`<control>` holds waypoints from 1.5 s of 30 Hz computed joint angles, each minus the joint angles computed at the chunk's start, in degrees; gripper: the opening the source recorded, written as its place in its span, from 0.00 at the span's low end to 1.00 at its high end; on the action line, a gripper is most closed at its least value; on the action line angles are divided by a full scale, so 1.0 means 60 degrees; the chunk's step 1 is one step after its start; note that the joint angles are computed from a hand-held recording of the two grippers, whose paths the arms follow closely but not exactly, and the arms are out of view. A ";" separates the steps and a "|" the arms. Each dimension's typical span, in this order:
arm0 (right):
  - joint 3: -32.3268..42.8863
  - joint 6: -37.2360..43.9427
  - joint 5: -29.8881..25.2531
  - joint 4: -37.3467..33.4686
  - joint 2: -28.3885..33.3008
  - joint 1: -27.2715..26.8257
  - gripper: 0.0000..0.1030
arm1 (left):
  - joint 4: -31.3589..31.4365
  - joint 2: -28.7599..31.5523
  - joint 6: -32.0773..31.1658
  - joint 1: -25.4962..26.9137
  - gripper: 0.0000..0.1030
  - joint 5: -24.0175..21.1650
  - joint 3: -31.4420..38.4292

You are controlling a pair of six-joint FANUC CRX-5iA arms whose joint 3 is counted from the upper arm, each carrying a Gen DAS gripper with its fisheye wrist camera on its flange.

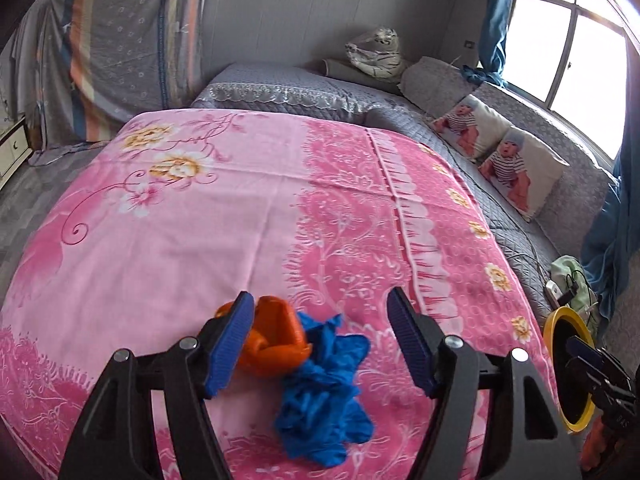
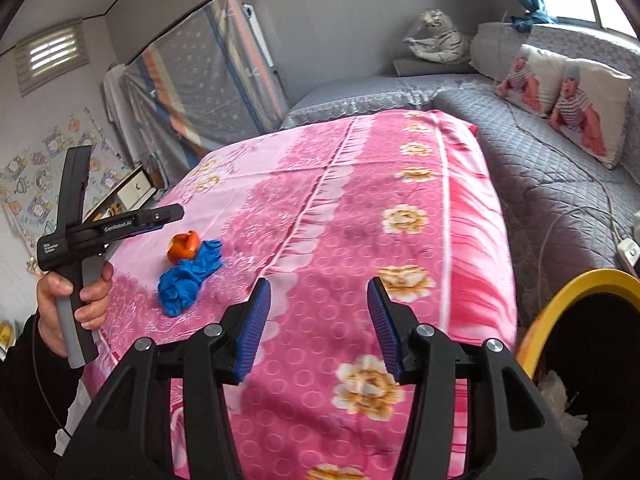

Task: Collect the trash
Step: 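Move both tools back over the orange peel and blue glove, then grasp the orange peel with the left tool while the right tool grasps the blue glove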

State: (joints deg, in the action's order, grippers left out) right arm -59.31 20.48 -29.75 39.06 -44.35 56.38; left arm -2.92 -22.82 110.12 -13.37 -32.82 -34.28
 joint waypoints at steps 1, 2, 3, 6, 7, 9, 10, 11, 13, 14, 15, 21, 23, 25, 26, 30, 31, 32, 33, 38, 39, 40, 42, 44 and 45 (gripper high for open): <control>0.0079 0.0016 0.0161 0.0003 0.0267 0.0154 0.46 | 0.0160 -0.0160 -0.0194 0.0203 0.64 -0.0013 -0.0182; 0.0181 0.0074 0.0301 -0.0023 0.0540 0.0291 0.46 | 0.0319 -0.0311 -0.0365 0.0389 0.64 -0.0028 -0.0366; 0.0294 0.0117 0.0417 -0.0038 0.0832 0.0443 0.46 | 0.0568 -0.0456 -0.0634 0.0606 0.64 -0.0025 -0.0568; 0.0627 0.0252 0.0691 -0.0081 0.1636 0.0845 0.46 | 0.1076 -0.0754 -0.1240 0.1117 0.64 -0.0024 -0.1051; 0.0766 0.0320 0.0751 -0.0144 0.1908 0.0974 0.46 | 0.1323 -0.0833 -0.1520 0.1282 0.64 0.0004 -0.1218; 0.0950 0.0391 0.0868 -0.0188 0.2307 0.1205 0.46 | 0.1640 -0.0946 -0.1894 0.1494 0.64 0.0033 -0.1461; 0.1058 0.0400 0.0908 -0.0172 0.2521 0.1326 0.46 | 0.1743 -0.0972 -0.2000 0.1554 0.64 0.0031 -0.1539; 0.1149 0.0470 0.0946 -0.0205 0.2688 0.1417 0.46 | 0.1953 -0.1014 -0.2246 0.1669 0.64 0.0053 -0.1658; 0.1369 0.0606 0.0999 -0.0260 0.3058 0.1598 0.46 | 0.2076 -0.1047 -0.2402 0.1815 0.64 0.0080 -0.1784; 0.1431 0.0501 0.1014 -0.0115 0.3232 0.1673 0.46 | 0.2165 -0.1046 -0.2493 0.1887 0.64 0.0093 -0.1834; 0.1499 0.0497 0.1028 -0.0046 0.3382 0.1720 0.46 | 0.2284 -0.1041 -0.2586 0.1951 0.64 0.0105 -0.1884; 0.2090 0.1110 0.1095 -0.0480 0.4251 0.1857 0.46 | 0.2602 -0.0840 -0.2904 0.2212 0.64 0.0189 -0.2007; 0.2251 0.1281 0.1100 -0.0590 0.4479 0.1873 0.46 | 0.2900 -0.0775 -0.3194 0.2285 0.64 0.0274 -0.2103; 0.2366 0.1393 0.1122 -0.0643 0.4647 0.1891 0.46 | 0.2930 -0.0723 -0.3260 0.2274 0.64 0.0338 -0.2106; 0.2421 0.1434 0.1099 -0.0641 0.4712 0.1907 0.46 | 0.2932 -0.0696 -0.3267 0.2266 0.64 0.0368 -0.2097; 0.2651 0.1656 0.1028 -0.0755 0.5011 0.1897 0.46 | 0.3332 -0.0599 -0.3684 0.2319 0.64 0.0476 -0.2162; 0.2688 0.1666 0.0991 -0.0736 0.5072 0.1899 0.47 | 0.3380 -0.0557 -0.3795 0.2303 0.64 0.0490 -0.2155; 0.2704 0.1544 0.0949 -0.0581 0.5152 0.1883 0.47 | 0.3326 -0.0550 -0.3796 0.2270 0.64 0.0464 -0.2131; 0.2728 0.1511 0.0942 -0.0535 0.5219 0.1856 0.47 | 0.3304 -0.0547 -0.3802 0.2242 0.64 0.0452 -0.2122; 0.3060 0.2109 0.0911 -0.1253 0.5530 0.1706 0.46 | 0.3268 -0.0437 -0.3880 0.2221 0.64 0.0435 -0.2054; 0.3112 0.2230 0.0910 -0.1402 0.5570 0.1690 0.46 | 0.3419 -0.0420 -0.3990 0.2250 0.64 0.0433 -0.2081; 0.3153 0.2350 0.0933 -0.1529 0.5604 0.1667 0.44 | 0.3494 -0.0387 -0.4048 0.2259 0.64 0.0426 -0.2078; 0.3232 0.2532 0.0933 -0.1712 0.5675 0.1635 0.38 | 0.3424 -0.0289 -0.4007 0.2203 0.64 0.0450 -0.2001; 0.3336 0.2735 0.0948 -0.1954 0.5771 0.1565 0.33 | 0.3219 -0.0154 -0.3858 0.2096 0.64 0.0462 -0.1876; 0.3421 0.2944 0.0931 -0.2188 0.5813 0.1528 0.31 | 0.3131 -0.0084 -0.3777 0.2055 0.64 0.0452 -0.1811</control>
